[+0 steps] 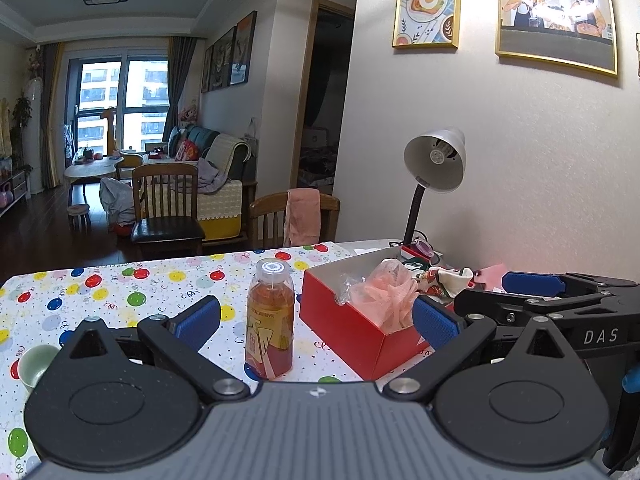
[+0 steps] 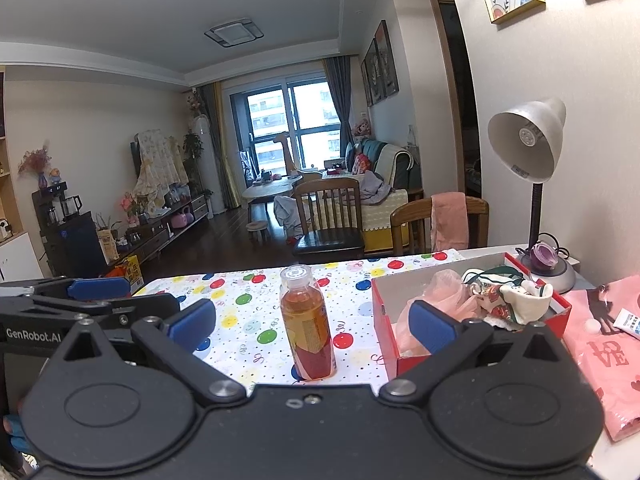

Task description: Organize soft objects

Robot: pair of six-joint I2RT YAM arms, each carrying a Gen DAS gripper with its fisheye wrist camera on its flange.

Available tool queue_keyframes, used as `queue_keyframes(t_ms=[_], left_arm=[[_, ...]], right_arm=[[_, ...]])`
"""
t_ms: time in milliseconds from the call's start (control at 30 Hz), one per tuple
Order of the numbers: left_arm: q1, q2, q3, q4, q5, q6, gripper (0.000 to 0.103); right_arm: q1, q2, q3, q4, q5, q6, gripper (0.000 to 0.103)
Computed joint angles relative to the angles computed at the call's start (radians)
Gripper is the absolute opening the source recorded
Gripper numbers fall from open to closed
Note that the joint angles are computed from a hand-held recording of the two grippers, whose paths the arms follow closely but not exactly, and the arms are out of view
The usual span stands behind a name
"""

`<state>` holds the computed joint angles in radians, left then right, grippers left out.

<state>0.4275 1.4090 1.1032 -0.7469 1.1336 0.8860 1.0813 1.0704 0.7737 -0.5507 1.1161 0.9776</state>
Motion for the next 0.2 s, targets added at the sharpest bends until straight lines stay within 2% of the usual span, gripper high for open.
queue_keyframes(t_ms=[200], left_arm=[[0.0,-0.001,-0.001,0.013,-0.001,-0.012,0.103]], right_arm=[[-0.002,0.005,0.003,0.006,-0.002,-0.003,0.103]])
